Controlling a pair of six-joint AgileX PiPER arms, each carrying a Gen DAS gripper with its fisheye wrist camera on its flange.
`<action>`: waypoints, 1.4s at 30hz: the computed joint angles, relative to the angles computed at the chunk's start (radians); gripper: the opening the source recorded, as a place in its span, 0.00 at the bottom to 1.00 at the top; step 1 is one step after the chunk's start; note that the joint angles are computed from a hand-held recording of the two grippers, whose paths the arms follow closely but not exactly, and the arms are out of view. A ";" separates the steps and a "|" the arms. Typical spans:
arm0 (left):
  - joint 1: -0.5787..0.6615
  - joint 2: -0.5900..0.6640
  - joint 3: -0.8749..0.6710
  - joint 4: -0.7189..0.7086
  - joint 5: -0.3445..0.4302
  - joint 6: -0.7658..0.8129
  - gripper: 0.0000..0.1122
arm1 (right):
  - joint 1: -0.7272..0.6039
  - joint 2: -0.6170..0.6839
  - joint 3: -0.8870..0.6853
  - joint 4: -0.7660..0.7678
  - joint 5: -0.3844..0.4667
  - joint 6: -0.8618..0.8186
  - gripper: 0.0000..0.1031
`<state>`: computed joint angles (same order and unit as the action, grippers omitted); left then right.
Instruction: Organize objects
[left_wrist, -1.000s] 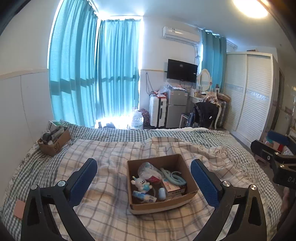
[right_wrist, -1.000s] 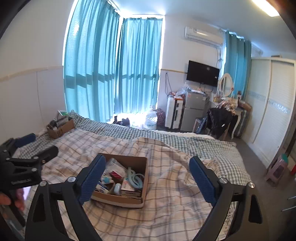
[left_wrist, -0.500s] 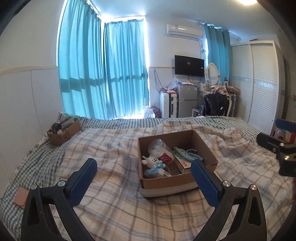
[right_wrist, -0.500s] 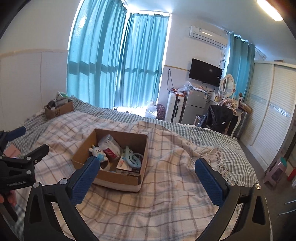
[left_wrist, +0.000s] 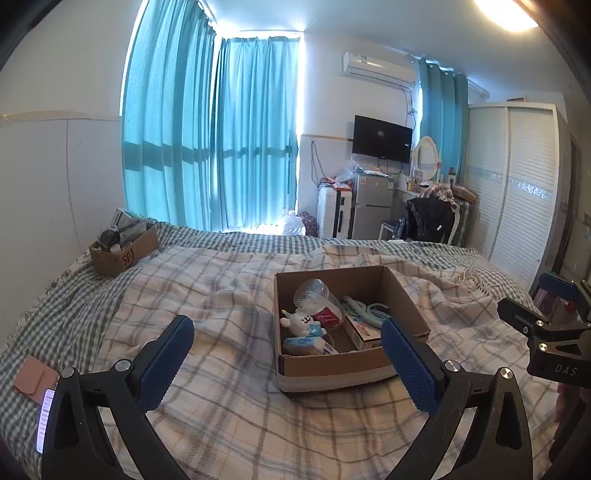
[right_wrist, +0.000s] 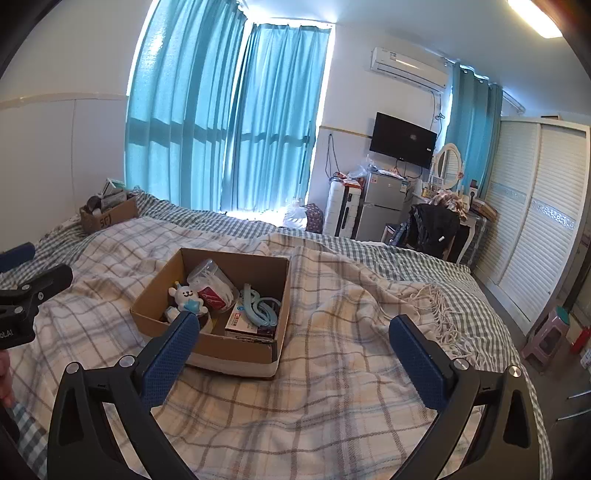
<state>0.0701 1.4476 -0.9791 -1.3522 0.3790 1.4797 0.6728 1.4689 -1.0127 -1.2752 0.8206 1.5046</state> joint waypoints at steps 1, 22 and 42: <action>-0.002 0.001 -0.002 0.014 -0.001 -0.007 0.92 | 0.001 -0.002 -0.001 0.002 0.002 0.002 1.00; -0.007 0.001 -0.007 0.033 0.015 -0.025 0.92 | 0.012 0.026 -0.035 0.001 0.014 -0.004 1.00; -0.005 0.003 -0.001 0.039 0.010 -0.018 0.92 | 0.003 0.033 -0.028 0.009 -0.003 0.011 1.00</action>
